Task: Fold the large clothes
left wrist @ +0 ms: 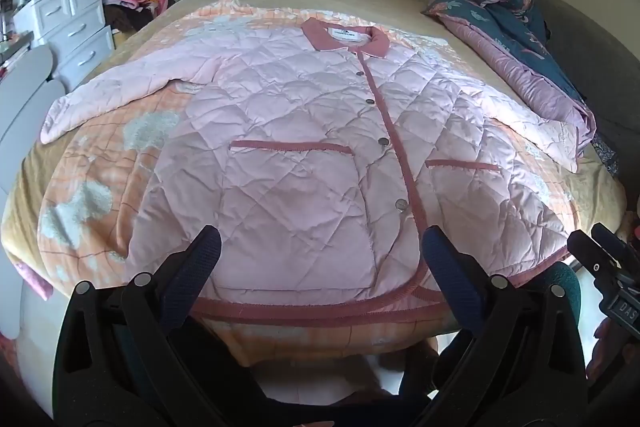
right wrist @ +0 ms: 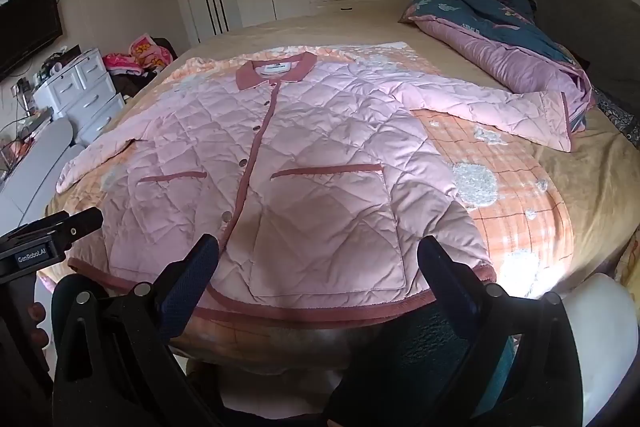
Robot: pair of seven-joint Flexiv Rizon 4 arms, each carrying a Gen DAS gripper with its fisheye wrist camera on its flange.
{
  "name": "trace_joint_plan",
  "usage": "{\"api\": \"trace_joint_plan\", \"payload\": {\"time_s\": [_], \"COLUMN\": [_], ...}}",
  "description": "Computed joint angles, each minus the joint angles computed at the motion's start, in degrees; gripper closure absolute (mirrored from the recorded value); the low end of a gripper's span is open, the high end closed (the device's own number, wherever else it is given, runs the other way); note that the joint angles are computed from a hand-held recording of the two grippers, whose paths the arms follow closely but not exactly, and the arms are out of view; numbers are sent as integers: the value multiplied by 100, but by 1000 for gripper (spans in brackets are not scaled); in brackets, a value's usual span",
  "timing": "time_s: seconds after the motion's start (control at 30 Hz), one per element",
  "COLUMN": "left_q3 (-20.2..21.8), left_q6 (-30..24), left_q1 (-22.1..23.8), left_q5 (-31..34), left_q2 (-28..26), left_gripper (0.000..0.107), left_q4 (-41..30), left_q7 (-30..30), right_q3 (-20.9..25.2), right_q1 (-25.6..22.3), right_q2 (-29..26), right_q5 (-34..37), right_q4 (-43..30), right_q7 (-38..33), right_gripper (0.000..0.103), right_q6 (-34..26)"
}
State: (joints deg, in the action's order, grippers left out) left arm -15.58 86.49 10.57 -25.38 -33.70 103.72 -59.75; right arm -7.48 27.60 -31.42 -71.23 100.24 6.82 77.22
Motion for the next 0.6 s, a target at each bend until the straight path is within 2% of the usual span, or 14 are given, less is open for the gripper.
{"api": "trace_joint_plan", "payload": {"time_s": [0.6], "left_q3": [37], "left_q6": [-37], "left_q1": [-5], "left_q5": [68], "left_q2": [10], "left_gripper": [12], "left_q4": [-75], "left_q7": [-27], "right_q3": [-15], "right_q1": [58], "right_q2": [-26], "right_q5": [152], "right_q4": [-27], "right_q7": [-202], "right_gripper": [4], "right_q6": [181]}}
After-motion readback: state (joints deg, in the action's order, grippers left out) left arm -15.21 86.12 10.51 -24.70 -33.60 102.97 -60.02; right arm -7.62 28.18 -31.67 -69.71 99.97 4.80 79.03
